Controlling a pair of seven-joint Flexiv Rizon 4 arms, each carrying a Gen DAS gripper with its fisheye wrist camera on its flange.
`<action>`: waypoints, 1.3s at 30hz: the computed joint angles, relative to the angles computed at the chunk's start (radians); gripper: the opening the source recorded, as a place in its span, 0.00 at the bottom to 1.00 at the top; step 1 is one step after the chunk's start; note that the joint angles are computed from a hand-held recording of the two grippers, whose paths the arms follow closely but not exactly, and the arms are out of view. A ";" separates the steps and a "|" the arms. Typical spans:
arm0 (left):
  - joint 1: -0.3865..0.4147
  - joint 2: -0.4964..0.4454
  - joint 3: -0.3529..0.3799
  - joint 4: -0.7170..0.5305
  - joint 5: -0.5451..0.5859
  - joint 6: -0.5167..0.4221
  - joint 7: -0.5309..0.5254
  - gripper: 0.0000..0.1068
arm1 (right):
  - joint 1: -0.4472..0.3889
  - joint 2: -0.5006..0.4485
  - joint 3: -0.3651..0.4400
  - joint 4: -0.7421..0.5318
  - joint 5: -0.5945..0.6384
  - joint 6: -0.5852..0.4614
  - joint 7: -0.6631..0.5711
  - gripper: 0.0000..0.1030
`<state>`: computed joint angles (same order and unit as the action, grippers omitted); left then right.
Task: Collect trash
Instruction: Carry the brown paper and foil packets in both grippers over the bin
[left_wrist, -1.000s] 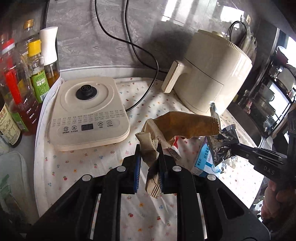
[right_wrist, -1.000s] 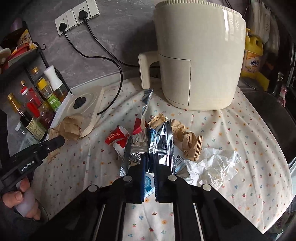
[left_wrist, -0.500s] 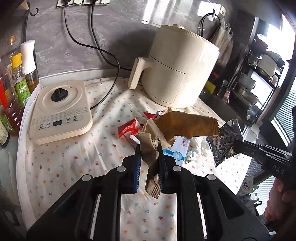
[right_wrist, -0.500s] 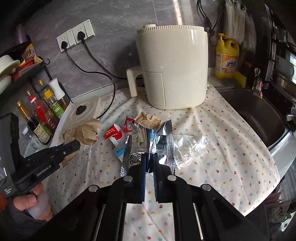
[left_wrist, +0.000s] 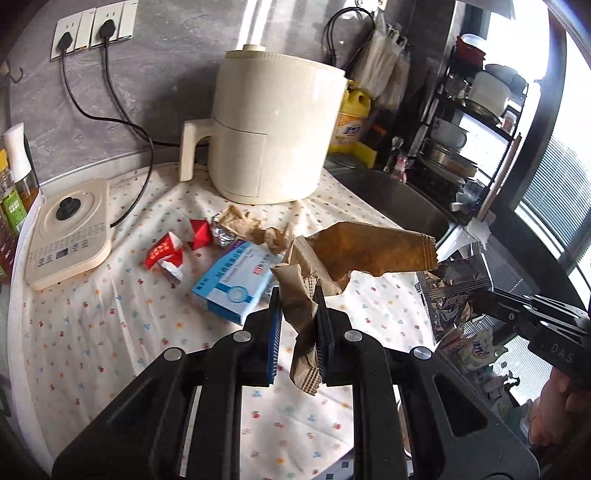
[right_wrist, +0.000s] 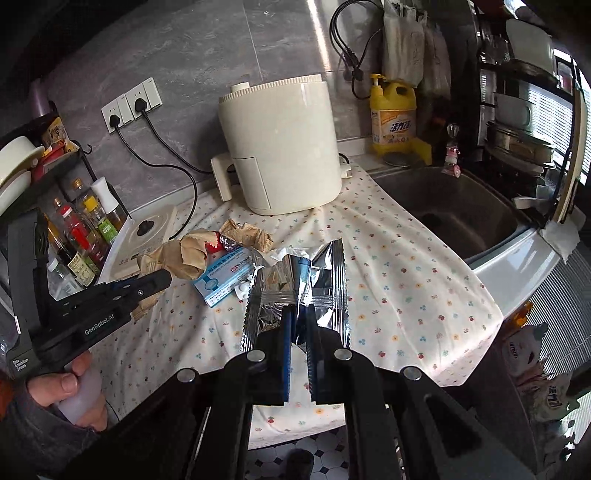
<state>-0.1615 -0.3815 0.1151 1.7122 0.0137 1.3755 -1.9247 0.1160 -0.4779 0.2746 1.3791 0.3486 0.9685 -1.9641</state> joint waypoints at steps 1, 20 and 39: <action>-0.018 -0.007 0.004 -0.015 0.007 -0.011 -0.015 0.16 | -0.017 0.007 0.000 0.005 0.008 -0.010 -0.009 0.08; -0.239 -0.212 -0.027 -0.376 0.118 -0.259 -0.172 0.16 | -0.248 0.060 -0.090 0.060 0.142 -0.156 -0.176 0.08; -0.320 -0.412 -0.105 -0.486 0.048 -0.348 -0.264 0.16 | -0.355 0.025 -0.147 0.101 0.104 -0.242 -0.308 0.08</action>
